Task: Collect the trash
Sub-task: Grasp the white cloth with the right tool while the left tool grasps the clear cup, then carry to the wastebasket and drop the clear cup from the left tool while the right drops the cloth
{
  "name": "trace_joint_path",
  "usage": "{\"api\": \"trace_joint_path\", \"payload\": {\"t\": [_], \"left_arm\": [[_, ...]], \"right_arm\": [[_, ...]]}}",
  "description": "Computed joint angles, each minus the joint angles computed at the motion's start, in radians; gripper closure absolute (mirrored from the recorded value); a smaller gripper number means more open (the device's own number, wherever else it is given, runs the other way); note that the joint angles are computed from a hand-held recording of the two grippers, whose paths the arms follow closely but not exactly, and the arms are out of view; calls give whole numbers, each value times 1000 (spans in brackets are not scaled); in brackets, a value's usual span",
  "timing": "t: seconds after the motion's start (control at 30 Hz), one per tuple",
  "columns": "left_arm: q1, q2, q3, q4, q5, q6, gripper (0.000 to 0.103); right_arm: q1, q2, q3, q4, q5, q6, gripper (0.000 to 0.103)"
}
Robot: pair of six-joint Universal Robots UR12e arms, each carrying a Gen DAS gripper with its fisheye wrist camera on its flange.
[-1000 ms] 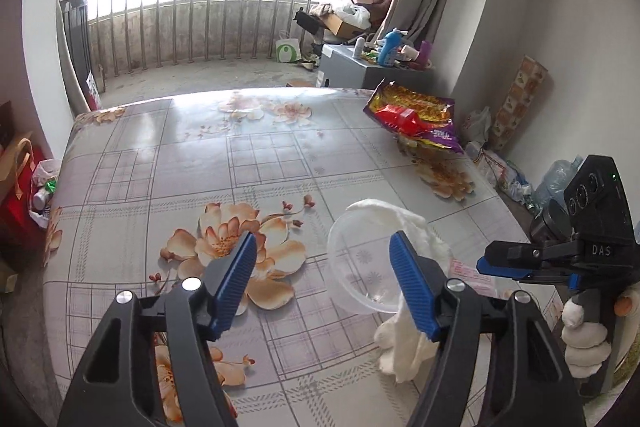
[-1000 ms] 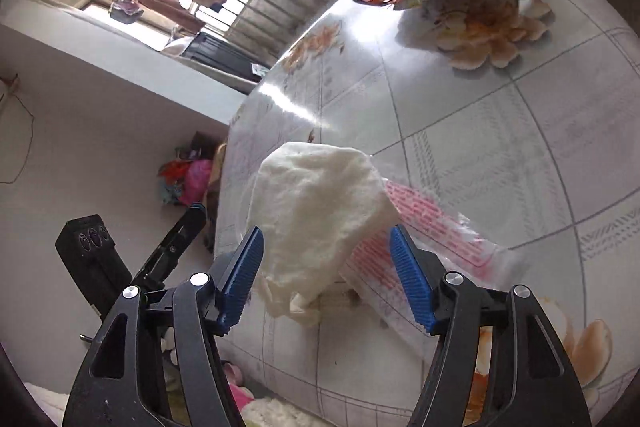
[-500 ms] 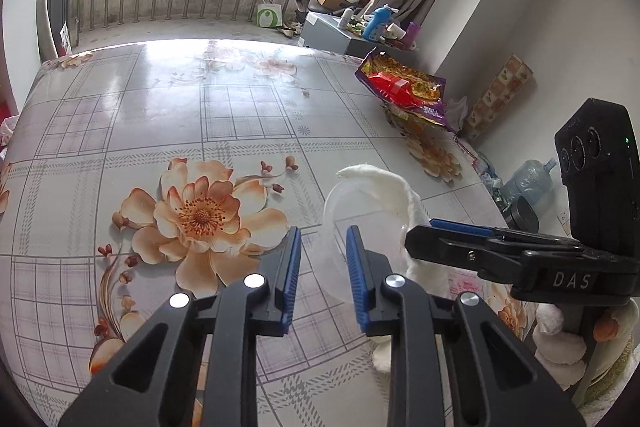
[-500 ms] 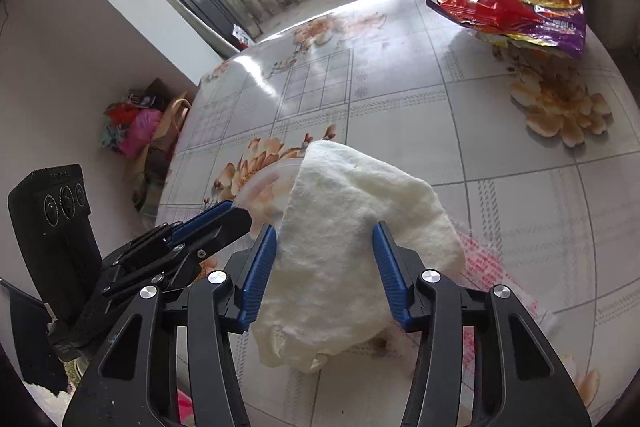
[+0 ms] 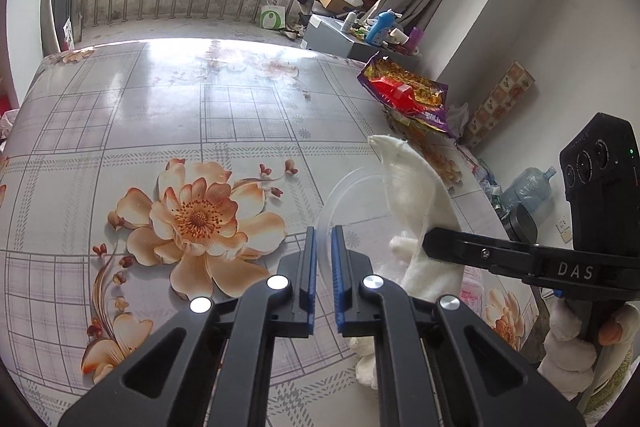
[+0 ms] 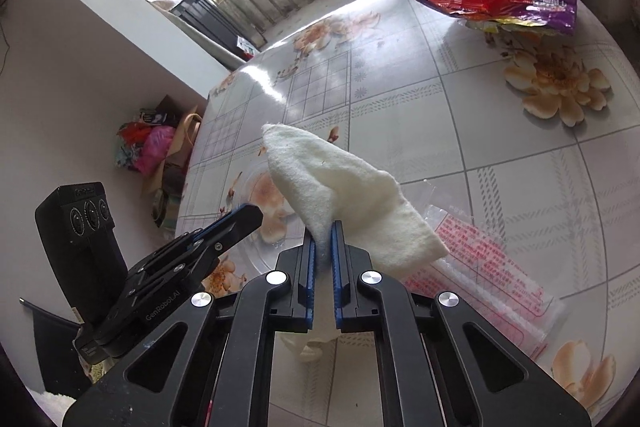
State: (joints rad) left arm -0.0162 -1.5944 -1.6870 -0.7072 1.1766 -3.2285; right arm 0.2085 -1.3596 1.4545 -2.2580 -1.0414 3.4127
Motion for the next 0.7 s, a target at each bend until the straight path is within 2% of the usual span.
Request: {"api": "trace_joint_path", "payload": {"t": [0.27,0.37,0.7], "left_arm": [[-4,6,7,33,28,1,98],[-7,12,10,43,53,17,98],[-23,31,28,53,74,46,98]], "right_arm": [[-29,-24,33,-63,97,56,99],[-44,-40,46,-91,112,72,99],[-95,-106,120,-250,152,176,101]]}}
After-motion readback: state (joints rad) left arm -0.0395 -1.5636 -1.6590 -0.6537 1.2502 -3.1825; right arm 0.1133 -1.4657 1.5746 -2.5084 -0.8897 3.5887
